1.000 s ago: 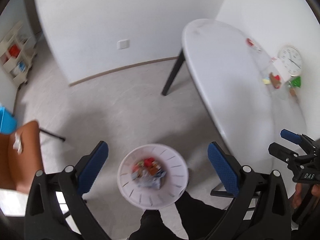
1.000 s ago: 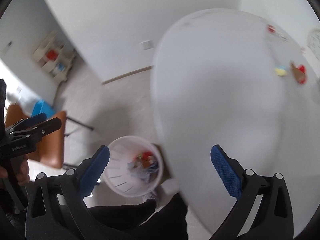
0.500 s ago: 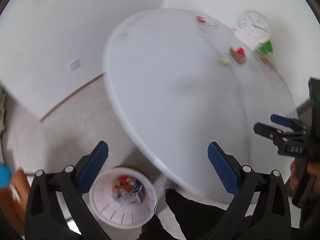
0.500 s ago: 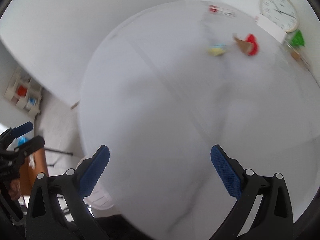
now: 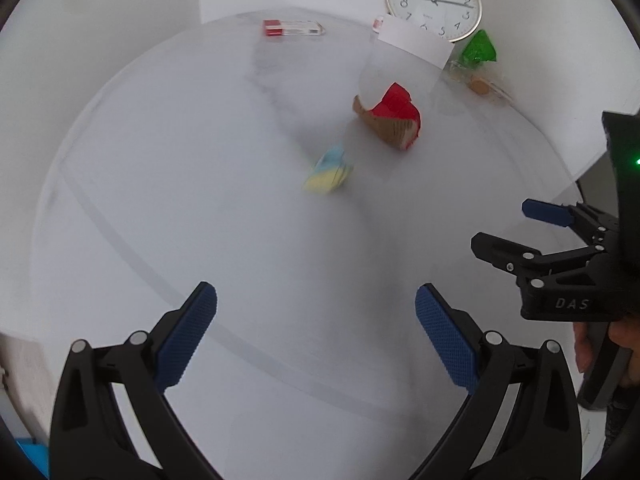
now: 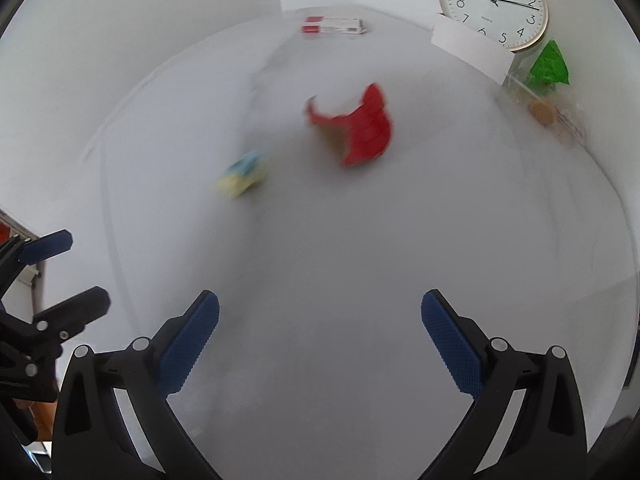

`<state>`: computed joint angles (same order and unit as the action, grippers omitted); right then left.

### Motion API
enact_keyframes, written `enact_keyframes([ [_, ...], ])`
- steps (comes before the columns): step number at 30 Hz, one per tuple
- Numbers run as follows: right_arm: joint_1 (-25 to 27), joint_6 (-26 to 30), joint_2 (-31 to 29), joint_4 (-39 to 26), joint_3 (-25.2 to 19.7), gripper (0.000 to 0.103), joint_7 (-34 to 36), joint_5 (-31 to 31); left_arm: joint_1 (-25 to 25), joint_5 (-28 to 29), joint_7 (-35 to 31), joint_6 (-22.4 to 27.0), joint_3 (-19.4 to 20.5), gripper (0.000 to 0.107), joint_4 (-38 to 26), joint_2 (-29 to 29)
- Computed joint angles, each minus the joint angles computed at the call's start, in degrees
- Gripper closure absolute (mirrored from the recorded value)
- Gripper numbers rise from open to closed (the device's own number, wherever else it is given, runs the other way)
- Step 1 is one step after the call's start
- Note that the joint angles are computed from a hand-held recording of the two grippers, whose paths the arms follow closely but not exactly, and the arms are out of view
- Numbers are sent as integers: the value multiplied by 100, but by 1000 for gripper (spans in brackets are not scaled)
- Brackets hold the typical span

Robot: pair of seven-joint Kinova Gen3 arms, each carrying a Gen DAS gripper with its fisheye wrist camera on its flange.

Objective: Collect trash
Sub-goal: 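Move both tools back over the table toward the remaining crumpled trash, then grasp the yellow-blue crumpled paper with the left tool while the right tool grasps the brown paper bag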

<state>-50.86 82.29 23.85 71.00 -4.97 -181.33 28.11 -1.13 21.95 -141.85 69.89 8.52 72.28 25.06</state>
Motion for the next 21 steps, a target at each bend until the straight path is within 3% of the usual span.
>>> enact_keyframes([
  [7, 833, -1102, -472, 1130, 95, 3, 261, 143, 1012, -519, 1202, -273, 42, 13, -1052, 1014],
  [10, 1133, -1497, -539, 1416, 98, 3, 421, 153, 1314, -858, 1416, -281, 18, 24, -1386, 1337],
  [15, 1430, -2076, -603, 1713, 117, 3, 625, 182, 1448, -1092, 1677, -45, 89, 64, -1808, 1706],
  [21, 1744, -2678, -569, 1788, 126, 3, 1318, 170, 1411, -992, 1721, -105, 128, 67, -1818, 1752],
])
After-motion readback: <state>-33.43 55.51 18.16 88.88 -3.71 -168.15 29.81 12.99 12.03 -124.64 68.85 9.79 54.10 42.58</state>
